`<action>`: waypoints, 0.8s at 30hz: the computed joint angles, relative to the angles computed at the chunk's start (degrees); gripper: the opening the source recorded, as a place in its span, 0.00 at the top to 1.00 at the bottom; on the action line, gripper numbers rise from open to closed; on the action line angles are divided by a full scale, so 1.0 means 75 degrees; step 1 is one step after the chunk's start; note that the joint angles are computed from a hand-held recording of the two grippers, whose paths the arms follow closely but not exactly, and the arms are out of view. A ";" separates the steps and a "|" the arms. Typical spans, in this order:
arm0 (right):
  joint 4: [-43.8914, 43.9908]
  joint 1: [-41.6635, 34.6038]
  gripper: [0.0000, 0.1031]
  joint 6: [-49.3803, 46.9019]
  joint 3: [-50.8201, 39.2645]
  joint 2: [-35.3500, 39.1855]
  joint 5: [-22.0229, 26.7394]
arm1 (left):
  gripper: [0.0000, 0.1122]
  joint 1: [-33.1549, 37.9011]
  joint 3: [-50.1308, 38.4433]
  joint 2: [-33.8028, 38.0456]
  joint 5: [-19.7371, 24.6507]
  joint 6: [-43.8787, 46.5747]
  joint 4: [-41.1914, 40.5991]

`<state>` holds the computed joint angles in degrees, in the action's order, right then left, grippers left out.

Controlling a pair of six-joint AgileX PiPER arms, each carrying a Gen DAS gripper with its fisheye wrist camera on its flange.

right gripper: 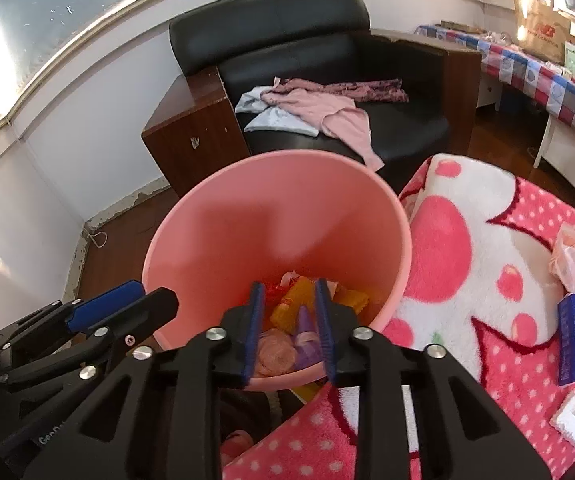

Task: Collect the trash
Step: 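Open both tools to drop the cloth and bubble wrap into the bucket, then move both open tools back over the table toward the remaining trash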

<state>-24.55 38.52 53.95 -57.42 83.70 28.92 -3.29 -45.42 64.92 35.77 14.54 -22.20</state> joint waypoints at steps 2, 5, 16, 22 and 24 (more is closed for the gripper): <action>-0.0266 0.0093 0.68 0.0302 0.0100 -0.0171 0.0047 | 0.68 0.0062 0.0032 -0.0131 0.0038 0.0077 -0.0112; -0.0543 0.0184 0.68 0.0611 0.0274 -0.0445 0.0128 | 0.68 0.0150 0.0077 -0.0296 0.0042 0.0146 -0.0219; -0.1904 0.0831 0.68 0.2207 0.1056 -0.1742 0.1008 | 0.68 -0.0052 0.0263 -0.0955 0.0135 -0.0249 -0.0045; -0.2161 0.1217 0.68 0.2771 0.1712 -0.2694 0.1644 | 0.68 -0.0617 0.0295 -0.1204 0.0129 -0.0705 0.0285; -0.2368 0.1451 0.68 0.3022 0.1923 -0.3026 0.2016 | 0.68 -0.0948 0.0296 -0.1261 0.0080 -0.1032 0.0519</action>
<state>-42.31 49.40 76.62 -42.99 61.00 44.04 -10.40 -43.21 55.46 36.37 6.80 -18.30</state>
